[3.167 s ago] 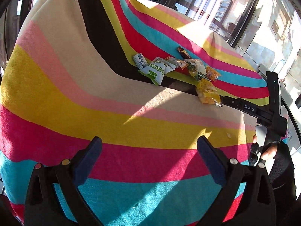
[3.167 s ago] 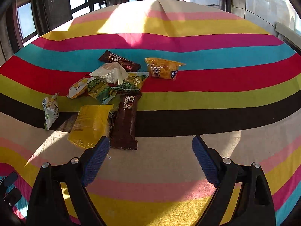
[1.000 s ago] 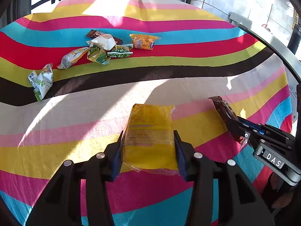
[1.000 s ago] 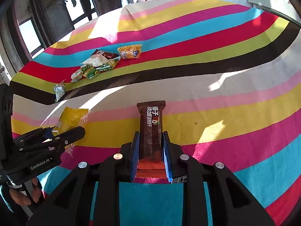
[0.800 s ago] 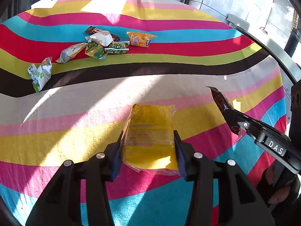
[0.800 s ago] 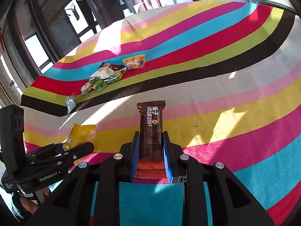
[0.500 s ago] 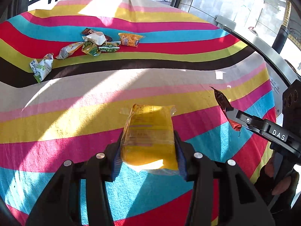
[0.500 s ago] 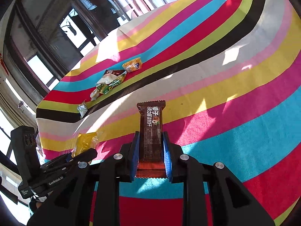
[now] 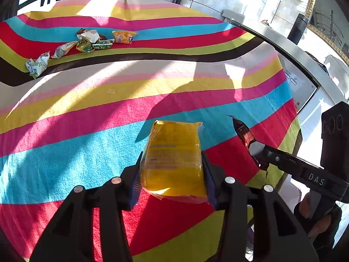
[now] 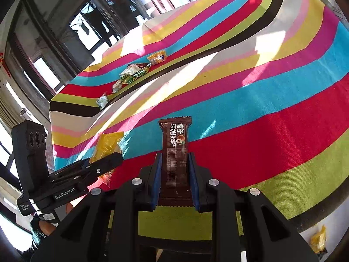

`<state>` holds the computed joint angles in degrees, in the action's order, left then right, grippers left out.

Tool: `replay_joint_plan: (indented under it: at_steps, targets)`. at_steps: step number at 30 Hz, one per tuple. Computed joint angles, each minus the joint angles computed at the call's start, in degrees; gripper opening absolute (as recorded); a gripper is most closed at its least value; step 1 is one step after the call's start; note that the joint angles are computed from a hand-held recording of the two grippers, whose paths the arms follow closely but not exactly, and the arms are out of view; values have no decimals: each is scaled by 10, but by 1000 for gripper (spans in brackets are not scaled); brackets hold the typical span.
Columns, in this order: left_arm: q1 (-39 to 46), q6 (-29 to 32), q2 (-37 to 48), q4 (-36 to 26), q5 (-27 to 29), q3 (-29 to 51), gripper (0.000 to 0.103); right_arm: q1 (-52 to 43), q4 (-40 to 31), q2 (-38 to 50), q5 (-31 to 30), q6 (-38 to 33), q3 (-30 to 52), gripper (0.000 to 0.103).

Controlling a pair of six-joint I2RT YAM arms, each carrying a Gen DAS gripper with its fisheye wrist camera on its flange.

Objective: Organize snacks
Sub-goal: 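Carry the bar and yellow bag into the white box and open both tools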

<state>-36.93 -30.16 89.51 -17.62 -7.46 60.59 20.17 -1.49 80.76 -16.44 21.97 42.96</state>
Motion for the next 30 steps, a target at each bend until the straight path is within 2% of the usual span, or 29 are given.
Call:
replay_joint_plan:
  at_steps: [7,14,24,30]
  targets:
    - [-54,-25,-49,19,-32,-57,48,32,-19,-79,41,-9,-57,24]
    - [-89,-22,-54,20,-50,-70,48,31,-41,-136,63,-15,-80,24]
    - [-110,-10,-39,9,-57,-47,48,-10,-62,-220,51,-24,-132,24]
    - [-147,12,0,-9,-69,3,48,-74,-90,-291,25,-27,-176,24]
